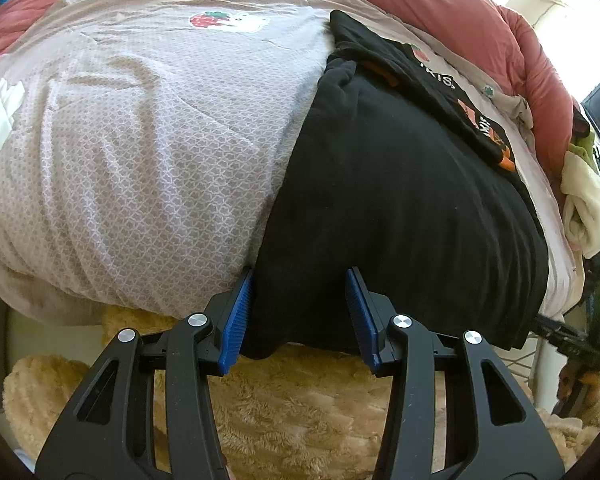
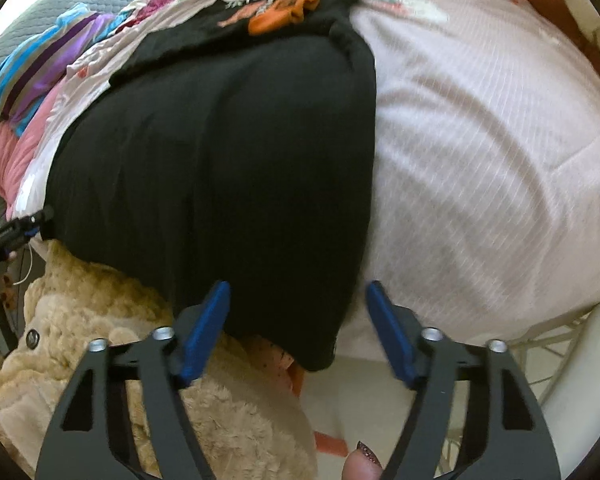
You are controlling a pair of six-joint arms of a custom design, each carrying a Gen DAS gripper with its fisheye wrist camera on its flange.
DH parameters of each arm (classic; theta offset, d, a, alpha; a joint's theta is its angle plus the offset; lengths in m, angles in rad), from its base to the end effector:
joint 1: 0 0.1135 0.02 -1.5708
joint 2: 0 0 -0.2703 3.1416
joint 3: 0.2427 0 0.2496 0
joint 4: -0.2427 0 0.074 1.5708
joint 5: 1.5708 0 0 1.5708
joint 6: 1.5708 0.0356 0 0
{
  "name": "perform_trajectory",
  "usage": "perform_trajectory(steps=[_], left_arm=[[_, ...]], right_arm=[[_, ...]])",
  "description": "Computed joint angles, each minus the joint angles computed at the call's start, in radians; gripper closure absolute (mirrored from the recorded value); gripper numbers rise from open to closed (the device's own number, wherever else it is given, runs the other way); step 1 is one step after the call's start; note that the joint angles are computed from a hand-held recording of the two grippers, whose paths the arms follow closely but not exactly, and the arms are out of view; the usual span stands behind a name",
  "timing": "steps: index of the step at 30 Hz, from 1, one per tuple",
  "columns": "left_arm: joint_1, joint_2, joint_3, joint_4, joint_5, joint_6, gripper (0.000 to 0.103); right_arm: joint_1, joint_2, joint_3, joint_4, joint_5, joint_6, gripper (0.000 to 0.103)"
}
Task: Fold small clothes
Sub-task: 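Move both open tools to the hem of the black shirt, then close both tools on the shirt hem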
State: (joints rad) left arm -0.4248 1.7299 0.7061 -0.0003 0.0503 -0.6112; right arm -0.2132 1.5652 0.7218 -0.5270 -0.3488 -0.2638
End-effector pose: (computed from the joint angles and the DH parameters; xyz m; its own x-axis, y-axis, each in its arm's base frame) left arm 0.2699 -0.1241 0.1111 -0.8873 -0.2277 -0.4011 -0.0900 0.9384 -0.3335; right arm 0.2428 -0.0401 0.1374 -0.9592 -0.0431 -0.2795 -0.1220 0.9547 0.2714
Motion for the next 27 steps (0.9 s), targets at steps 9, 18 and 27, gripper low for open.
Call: perform_trajectory(steps=[9,18,27], left_arm=[[0.01,-0.014,-0.021,0.012,0.017,-0.004,0.066],[0.028,-0.04,-0.058,0.039,0.063,-0.013,0.066],[0.015,-0.054,-0.045,0.011,0.068,-0.016,0.098]], right_arm=[[-0.007,0.048,-0.027,0.048,-0.002,-0.017,0.063],[-0.031,-0.011,0.021,-0.051,-0.009,-0.101,0.095],[-0.053,-0.095,0.095,-0.158,-0.147,-0.135,0.097]])
